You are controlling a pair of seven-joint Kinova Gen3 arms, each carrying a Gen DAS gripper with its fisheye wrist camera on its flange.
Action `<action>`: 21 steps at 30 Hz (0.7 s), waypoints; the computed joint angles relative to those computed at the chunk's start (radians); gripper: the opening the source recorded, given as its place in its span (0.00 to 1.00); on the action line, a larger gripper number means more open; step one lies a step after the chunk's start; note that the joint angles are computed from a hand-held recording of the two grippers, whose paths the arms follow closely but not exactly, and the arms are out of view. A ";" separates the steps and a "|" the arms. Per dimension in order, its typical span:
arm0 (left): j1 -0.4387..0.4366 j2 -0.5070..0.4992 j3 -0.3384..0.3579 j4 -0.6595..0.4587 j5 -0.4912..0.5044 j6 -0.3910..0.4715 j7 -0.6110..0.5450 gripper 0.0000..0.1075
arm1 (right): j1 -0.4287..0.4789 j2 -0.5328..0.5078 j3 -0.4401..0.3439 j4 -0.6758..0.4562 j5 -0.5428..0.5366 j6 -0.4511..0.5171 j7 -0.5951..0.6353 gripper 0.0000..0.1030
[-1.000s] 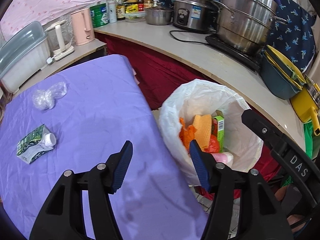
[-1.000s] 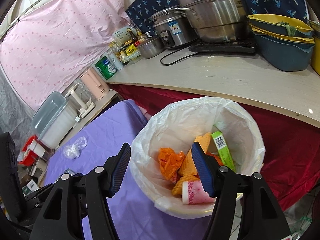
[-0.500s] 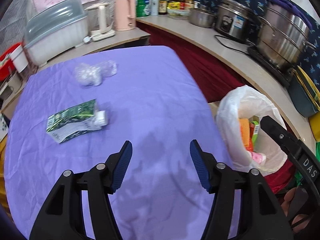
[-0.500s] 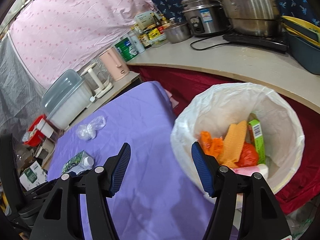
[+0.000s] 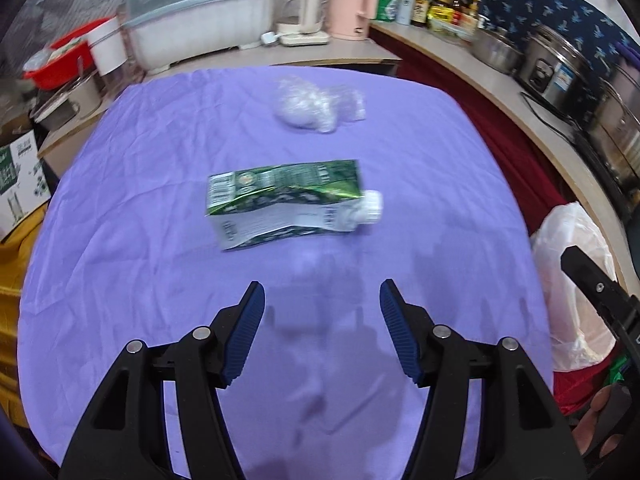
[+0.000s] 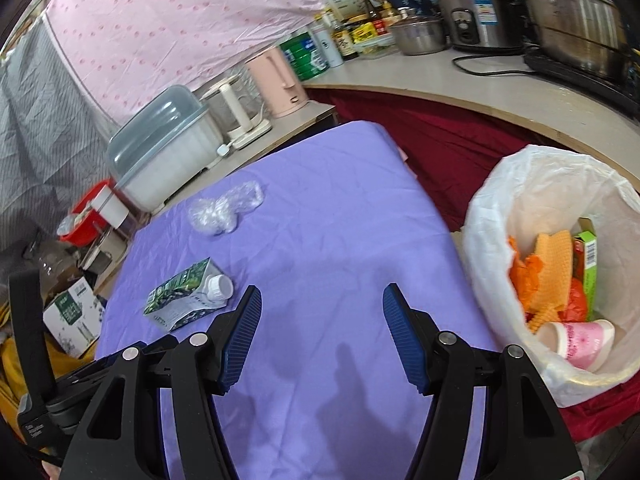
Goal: Collect trash
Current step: 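Move both tools back over the table toward the green carton and plastic bag, then close the right tool on the green milk carton and lift it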
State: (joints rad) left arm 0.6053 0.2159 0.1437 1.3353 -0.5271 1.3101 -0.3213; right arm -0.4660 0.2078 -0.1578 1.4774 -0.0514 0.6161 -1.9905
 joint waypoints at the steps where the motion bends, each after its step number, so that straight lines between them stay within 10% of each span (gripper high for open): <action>1: -0.006 -0.007 -0.004 0.013 0.006 -0.004 0.004 0.53 | -0.009 0.013 -0.003 -0.014 0.006 0.005 0.000 0.60; 21: -0.208 -0.026 -0.043 0.134 0.082 -0.111 -0.082 0.53 | -0.127 0.291 -0.017 -0.351 -0.015 0.116 0.085 0.59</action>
